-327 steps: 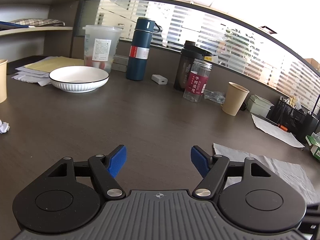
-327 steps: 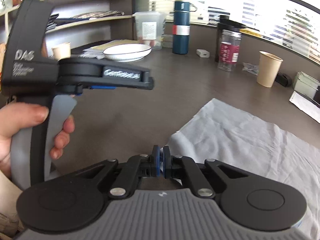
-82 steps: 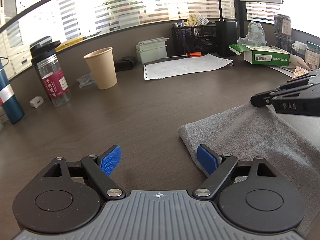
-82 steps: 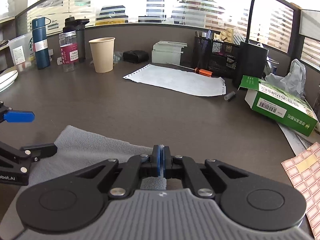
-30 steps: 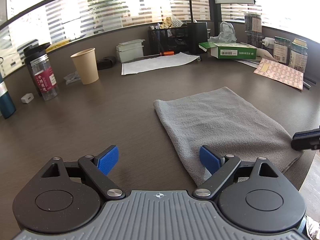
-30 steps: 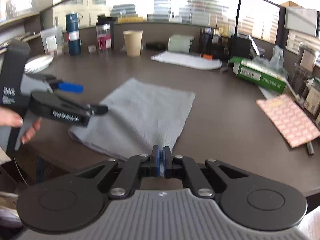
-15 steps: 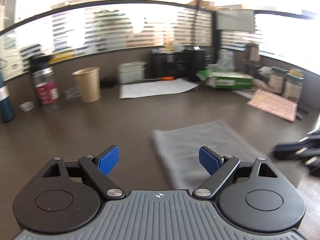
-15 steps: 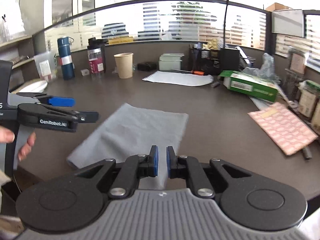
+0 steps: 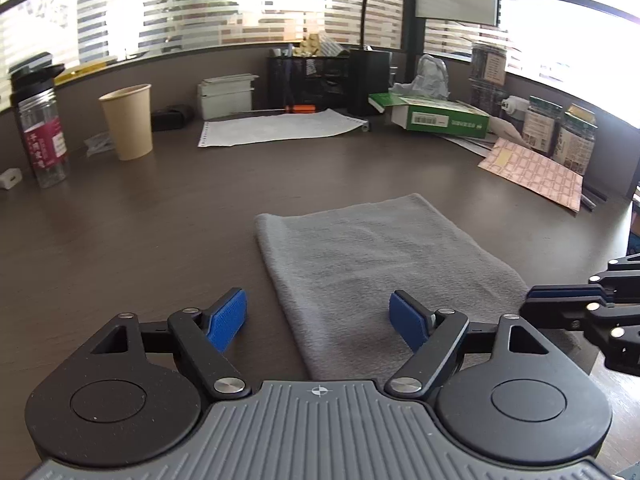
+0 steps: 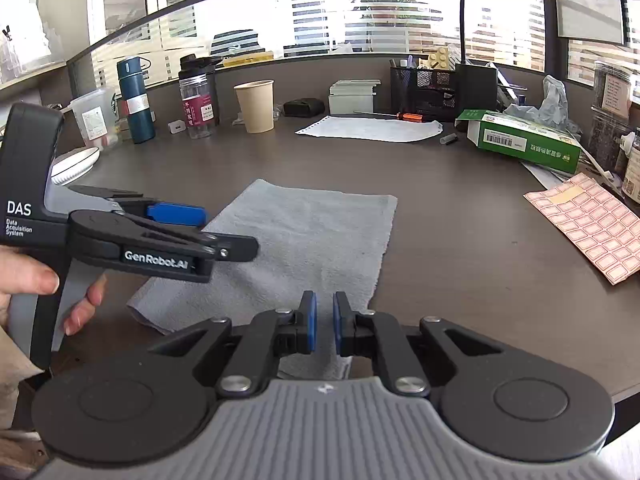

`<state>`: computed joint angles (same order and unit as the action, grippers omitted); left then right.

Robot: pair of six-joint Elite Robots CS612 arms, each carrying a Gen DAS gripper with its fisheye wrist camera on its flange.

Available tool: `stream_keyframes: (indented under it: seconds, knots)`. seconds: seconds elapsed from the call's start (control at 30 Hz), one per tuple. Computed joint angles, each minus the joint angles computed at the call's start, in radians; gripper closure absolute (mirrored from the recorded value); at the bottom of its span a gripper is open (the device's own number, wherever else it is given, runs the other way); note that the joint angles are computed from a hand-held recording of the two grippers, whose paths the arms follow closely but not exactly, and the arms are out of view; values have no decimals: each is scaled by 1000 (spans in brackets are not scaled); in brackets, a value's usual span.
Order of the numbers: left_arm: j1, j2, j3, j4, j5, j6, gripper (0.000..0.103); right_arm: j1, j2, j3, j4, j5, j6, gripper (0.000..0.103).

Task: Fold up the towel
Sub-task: 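Open the right gripper and lift it off the towel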

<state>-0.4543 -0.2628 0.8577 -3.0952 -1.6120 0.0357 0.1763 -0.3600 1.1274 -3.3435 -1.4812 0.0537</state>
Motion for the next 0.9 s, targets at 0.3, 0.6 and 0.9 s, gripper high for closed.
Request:
stream_keyframes:
  seconds: [0.3, 0.6, 0.9]
  knots:
    - [11, -13, 15, 5, 41, -25, 18, -4, -6, 4, 26, -8, -35, 90]
    - [16, -63, 95, -68, -127, 15, 18, -7, 36, -89, -1, -20, -64, 90]
    - [4, -77, 122, 26, -166, 82, 18, -15, 146, -348, 198, 18, -125, 90]
